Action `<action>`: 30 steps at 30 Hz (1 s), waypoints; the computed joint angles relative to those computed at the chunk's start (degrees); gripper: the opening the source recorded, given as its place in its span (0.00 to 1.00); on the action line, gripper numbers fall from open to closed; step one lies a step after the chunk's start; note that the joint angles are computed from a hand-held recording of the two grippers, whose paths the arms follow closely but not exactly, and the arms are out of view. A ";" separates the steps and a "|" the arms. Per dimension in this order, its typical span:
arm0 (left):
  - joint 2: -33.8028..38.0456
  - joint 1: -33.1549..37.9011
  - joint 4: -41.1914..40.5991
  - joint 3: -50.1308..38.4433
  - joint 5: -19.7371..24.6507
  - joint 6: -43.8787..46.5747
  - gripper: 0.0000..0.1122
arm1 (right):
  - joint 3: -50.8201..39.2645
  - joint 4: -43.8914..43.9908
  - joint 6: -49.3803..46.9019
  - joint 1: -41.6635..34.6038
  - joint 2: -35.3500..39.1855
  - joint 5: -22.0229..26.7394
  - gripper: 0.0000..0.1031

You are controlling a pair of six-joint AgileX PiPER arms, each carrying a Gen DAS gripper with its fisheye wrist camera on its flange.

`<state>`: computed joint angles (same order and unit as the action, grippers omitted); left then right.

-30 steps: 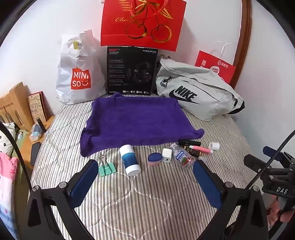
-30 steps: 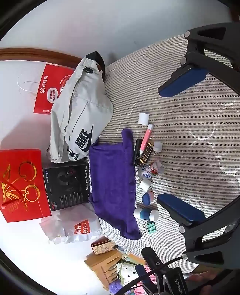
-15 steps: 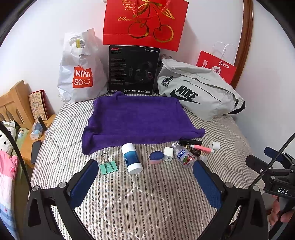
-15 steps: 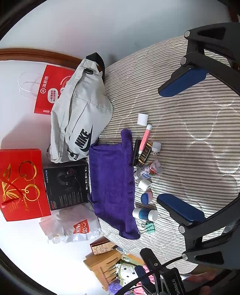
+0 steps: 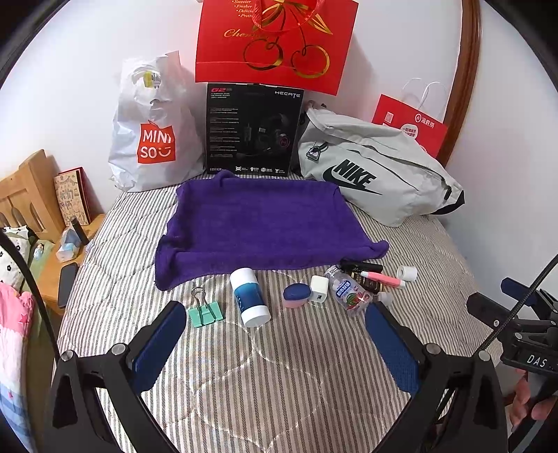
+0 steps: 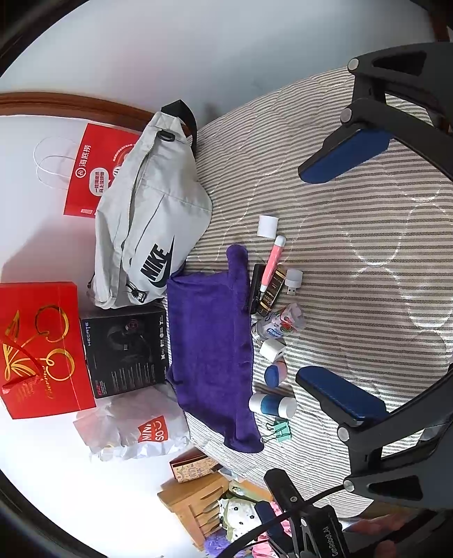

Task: Organize rigid objects

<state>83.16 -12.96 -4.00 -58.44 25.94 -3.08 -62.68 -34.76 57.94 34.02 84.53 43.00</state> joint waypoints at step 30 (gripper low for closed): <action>0.21 0.73 -1.86 0.23 -0.29 1.80 0.92 | 0.01 -0.07 0.31 0.41 -0.51 0.84 1.00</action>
<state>83.37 -12.23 -5.87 -58.20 25.64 -1.28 -62.67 -34.82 58.25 34.43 84.02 43.84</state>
